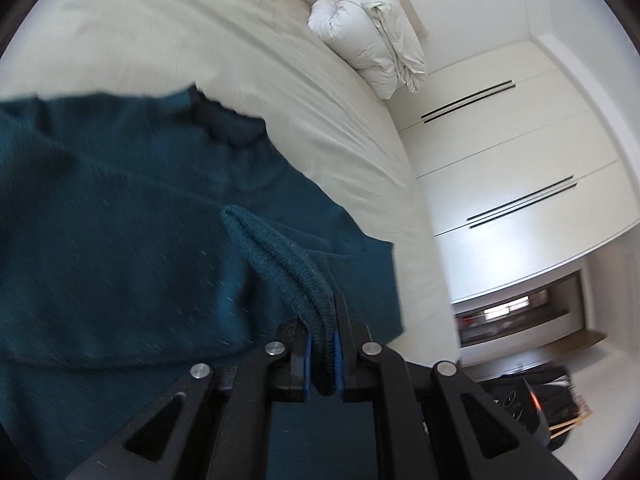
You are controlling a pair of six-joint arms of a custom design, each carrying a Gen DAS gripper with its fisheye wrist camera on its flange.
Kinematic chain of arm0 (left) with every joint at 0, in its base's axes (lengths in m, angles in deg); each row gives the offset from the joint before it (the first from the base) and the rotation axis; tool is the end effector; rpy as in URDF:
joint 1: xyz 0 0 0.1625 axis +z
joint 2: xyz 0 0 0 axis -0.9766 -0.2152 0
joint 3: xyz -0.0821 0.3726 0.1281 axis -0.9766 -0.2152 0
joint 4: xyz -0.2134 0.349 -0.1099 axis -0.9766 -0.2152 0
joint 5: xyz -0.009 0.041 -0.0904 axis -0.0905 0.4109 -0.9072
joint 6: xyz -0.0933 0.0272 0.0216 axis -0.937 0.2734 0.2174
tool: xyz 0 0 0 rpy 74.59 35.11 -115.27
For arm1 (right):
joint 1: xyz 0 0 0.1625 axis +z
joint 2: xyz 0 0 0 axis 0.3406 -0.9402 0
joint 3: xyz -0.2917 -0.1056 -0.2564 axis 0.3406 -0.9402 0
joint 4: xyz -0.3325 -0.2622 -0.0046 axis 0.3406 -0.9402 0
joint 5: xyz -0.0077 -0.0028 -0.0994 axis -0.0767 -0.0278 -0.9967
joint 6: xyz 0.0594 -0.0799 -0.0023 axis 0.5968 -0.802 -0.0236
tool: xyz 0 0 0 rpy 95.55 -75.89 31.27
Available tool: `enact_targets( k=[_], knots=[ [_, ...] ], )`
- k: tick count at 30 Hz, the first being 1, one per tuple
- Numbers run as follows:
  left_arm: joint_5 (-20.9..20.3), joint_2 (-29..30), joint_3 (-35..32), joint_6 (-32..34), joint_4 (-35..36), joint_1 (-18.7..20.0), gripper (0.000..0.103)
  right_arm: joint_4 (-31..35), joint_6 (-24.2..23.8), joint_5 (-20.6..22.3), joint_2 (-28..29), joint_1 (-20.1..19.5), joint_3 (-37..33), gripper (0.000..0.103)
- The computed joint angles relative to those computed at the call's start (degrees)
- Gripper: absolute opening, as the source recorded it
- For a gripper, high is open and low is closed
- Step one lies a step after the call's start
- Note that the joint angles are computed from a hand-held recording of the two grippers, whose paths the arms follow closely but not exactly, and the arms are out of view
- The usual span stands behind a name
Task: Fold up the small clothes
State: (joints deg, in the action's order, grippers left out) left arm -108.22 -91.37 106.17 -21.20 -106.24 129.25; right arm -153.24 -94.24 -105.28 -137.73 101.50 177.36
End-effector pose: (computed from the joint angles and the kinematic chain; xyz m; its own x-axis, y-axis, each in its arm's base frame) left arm -0.0895 -0.3639 0.2931 -0.9952 0.0185 0.0960 -0.0296 0.8785 -0.4767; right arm 0.2652 -0.2801 0.2740 -0.7201 -0.3996 0.5672 -0.6496 0.6756 -0.3487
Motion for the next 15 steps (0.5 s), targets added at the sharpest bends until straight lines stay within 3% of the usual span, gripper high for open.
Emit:
enact_targets(
  k=[2,4,6,8,15],
  knots=[
    [1.57,-0.06,-0.47,0.98,1.22,0.03,0.009,2.62,1.84,3.25,-3.11,-2.67,0.65,0.011],
    [2.25,0.06,-0.84,1.99,2.08,0.73,0.009,4.16,2.77,6.08,-6.12,-5.1,1.52,0.021],
    [3.0,-0.12,-0.92,3.0,3.01,1.33,0.009,4.55,3.08,7.99,-8.32,-6.78,2.22,0.047],
    [3.85,-0.26,-0.89,3.82,3.58,1.63,0.009,3.63,3.13,10.39,-10.72,-8.23,3.17,0.062],
    [5.99,-2.27,-0.96,5.84,6.85,1.69,0.009,6.28,4.82,13.21,-11.04,-10.86,1.33,0.062]
  ],
)
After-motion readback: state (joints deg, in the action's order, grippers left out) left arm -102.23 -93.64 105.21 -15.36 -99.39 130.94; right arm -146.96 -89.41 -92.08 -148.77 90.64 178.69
